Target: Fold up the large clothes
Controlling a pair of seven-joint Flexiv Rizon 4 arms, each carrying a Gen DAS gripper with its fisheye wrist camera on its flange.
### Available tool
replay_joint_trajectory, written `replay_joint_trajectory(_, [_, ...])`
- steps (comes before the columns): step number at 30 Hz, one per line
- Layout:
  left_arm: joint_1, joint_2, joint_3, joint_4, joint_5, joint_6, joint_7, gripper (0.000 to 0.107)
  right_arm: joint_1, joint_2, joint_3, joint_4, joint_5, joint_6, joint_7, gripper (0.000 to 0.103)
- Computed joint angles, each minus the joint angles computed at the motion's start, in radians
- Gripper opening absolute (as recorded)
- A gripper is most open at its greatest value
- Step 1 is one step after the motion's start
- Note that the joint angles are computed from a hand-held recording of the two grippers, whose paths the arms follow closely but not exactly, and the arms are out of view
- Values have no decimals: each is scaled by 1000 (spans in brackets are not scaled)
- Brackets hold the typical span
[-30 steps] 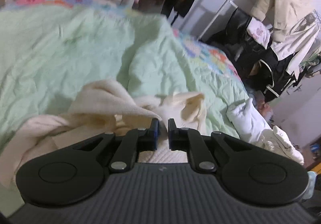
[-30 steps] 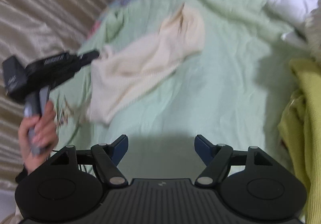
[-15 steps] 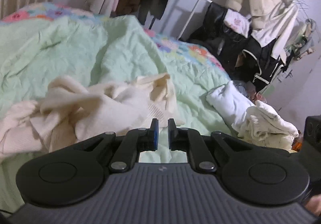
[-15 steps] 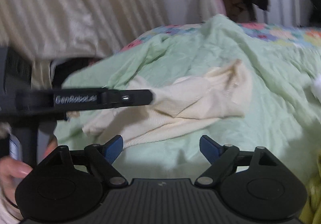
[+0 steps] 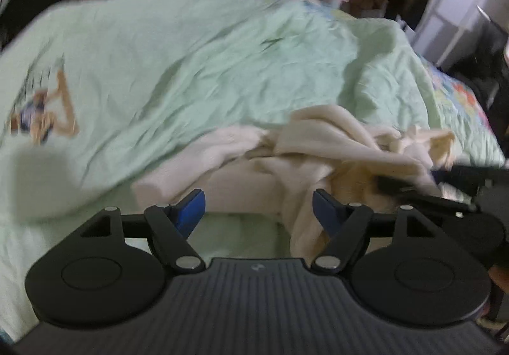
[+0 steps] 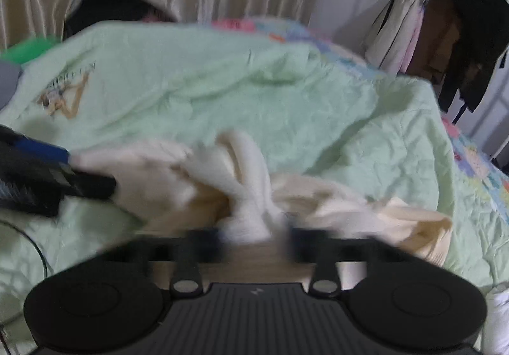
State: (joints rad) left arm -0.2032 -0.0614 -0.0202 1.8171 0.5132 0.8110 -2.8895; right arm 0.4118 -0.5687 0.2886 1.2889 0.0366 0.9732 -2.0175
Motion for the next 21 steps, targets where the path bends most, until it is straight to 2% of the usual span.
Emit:
replay_joint_trajectory(3, [8,17,6,23,-9,-7,-7,75,-76,81,38,88,116,79,0,12])
replay_joint_trajectory(6, [21,32,8,55,-20,20,-15,75,-154,241,42,262,206,213,8,12])
replay_joint_trajectory(7, [24,32,6,57,-22,27,-16,75,-194,308,44,317,256,210,25,12])
replay_joint_trajectory(8, [26,32,5,60,-23,35,-17,76,-222,366,36,360,298,199,41,12])
replay_joint_trajectory(11, [29,26,-1,65,-34,50,-4,79,-235,501,-43,497,277,117,186,12])
replay_joint_trajectory(12, [27,22,-5,65,-42,49,8,80,-242,523,-62,508,307,43,201,12])
replay_joint_trajectory(14, [22,12,-9,64,-61,49,36,81,-259,534,-109,486,383,-209,219,19])
replay_joint_trajectory(16, [20,-2,-11,61,-94,50,85,82,-263,531,-134,490,401,-293,256,24])
replay_joint_trajectory(17, [18,-13,-11,57,-106,52,101,85,-262,538,-137,503,400,-275,255,33])
replay_joint_trajectory(19, [14,-36,-9,47,-133,55,133,91,-258,563,-139,529,395,-209,263,40])
replay_joint_trajectory(21, [15,-68,-7,38,-182,72,179,95,-250,570,-145,512,463,-162,191,43])
